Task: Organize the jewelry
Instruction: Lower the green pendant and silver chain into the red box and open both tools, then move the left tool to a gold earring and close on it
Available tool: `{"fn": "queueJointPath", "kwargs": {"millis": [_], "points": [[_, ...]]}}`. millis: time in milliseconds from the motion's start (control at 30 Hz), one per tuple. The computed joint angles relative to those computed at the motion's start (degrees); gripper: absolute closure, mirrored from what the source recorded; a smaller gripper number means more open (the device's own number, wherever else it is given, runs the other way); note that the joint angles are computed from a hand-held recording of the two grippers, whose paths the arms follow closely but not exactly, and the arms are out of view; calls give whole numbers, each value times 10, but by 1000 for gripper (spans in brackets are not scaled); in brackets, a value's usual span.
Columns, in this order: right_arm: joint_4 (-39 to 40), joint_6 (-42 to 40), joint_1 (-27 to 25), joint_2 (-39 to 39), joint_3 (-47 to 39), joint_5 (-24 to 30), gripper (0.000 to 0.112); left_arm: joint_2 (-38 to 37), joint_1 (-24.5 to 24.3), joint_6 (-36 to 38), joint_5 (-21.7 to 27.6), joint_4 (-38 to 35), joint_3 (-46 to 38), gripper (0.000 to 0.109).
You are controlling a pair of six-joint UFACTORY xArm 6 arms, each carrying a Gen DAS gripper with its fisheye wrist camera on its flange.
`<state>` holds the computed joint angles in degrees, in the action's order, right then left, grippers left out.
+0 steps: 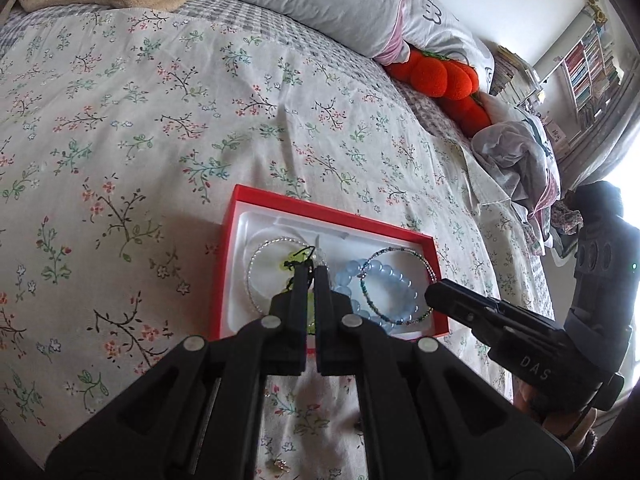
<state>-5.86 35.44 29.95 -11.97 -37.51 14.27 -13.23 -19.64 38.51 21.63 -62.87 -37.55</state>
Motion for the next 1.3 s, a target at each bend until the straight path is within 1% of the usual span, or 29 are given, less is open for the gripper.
{"fn": "queueJointPath", "kwargs": {"millis": [100,200,233,267,300,333,433,500,567,633,700,733,767,800,867,1000,1067,1167,1200,1233,1267,1300], "points": [[4,-3,-4,3,2,3,102,6,-5,-11,-6,11,-4,105],[9,-5,-6,1,4,5,101,5,-12,-53,-24,59,-2,105],[16,-10,-6,-1,6,4,101,2,-13,-62,-26,74,0,102],[24,-16,-6,-3,8,5,101,0,-14,-73,-26,88,1,93],[31,-20,-5,-6,9,6,100,-5,-14,-84,-26,104,4,88],[35,-25,-5,-8,10,6,100,-9,-15,-92,-28,116,7,78],[42,-32,-5,-15,14,12,99,-27,-17,-117,-37,160,20,72],[57,-44,-4,-21,18,14,99,-44,-17,-140,-39,192,33,66],[57,-43,-2,-28,21,20,99,-61,-19,-160,-47,220,47,53],[64,-49,2,-38,27,23,99,-82,-19,-181,-56,251,65,49],[88,-71,7,-50,36,21,99,-103,-16,-210,-57,290,84,48],[107,-89,11,-57,42,16,99,-114,-15,-238,-64,317,97,45],[120,-100,15,-64,48,14,99,-125,-13,-269,-70,345,110,40],[124,-103,18,-70,53,14,98,-134,-12,-296,-74,373,123,39],[109,-91,24,-84,64,18,98,-148,-9,-329,-68,415,140,34],[76,-63,36,-112,87,25,96,-183,-7,-373,-62,483,177,27],[65,-57,42,-125,99,31,92,-200,-5,-393,-57,515,195,25],[45,-34,49,-144,121,39,86,-228,-2,-375,-36,512,220,25],[43,-27,51,-150,130,38,77,-237,0,-367,-31,508,229,25],[40,-17,54,-157,138,38,53,-247,3,-364,-29,509,237,25],[29,1,55,-164,147,34,42,-258,5,-362,-28,512,247,25],[4,30,56,-171,157,29,36,-268,7,-361,-27,516,257,25]]}}
